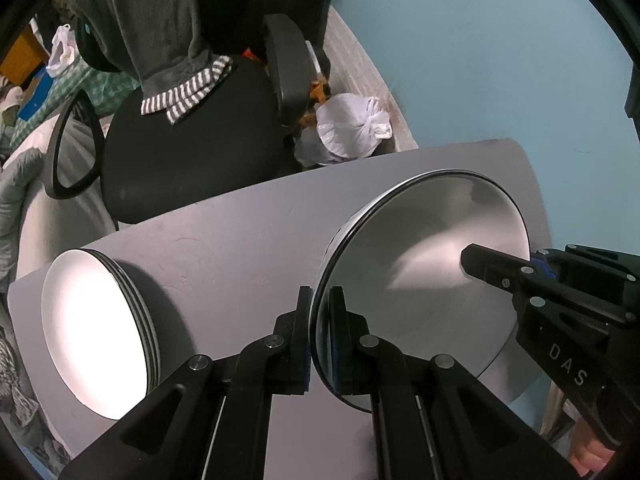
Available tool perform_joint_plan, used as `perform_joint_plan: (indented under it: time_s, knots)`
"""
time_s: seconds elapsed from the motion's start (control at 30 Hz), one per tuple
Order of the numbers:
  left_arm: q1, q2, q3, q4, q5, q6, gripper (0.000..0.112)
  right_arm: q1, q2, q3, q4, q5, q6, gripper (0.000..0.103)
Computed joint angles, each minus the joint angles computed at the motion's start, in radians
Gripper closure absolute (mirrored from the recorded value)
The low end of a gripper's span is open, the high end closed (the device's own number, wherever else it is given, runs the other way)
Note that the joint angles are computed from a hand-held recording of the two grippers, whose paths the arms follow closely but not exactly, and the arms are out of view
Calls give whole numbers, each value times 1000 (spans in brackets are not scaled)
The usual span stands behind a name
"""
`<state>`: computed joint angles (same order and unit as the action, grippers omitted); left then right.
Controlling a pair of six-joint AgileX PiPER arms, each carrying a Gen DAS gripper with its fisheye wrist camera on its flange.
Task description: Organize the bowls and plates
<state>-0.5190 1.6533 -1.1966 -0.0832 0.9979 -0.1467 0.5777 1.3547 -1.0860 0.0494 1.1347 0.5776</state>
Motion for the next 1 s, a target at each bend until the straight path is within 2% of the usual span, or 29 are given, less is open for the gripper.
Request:
perform_joint_plan:
  time_s: [0.5, 0.67, 0.77, 0.8, 0.9, 1.0]
  knots:
    - [-55, 60, -22, 46, 6, -46, 102, -70, 26, 29, 57, -5, -81, 98]
    - [-76, 62, -31, 87, 4, -60, 101, -85, 42, 11, 75, 20, -119, 95]
    - [-80, 65, -41, 107, 13, -75, 97, -89, 49, -6, 73, 38, -125, 95]
    - [-78, 64, -44, 109, 16, -76, 92, -88, 47, -9, 69, 42, -119, 93]
    - [-70, 47, -43, 116, 11, -87, 83, -83, 43, -30, 41, 61, -95, 76]
    - [-59, 39, -48, 115, 16, -78, 83, -85, 46, -44, 34, 70, -93, 73]
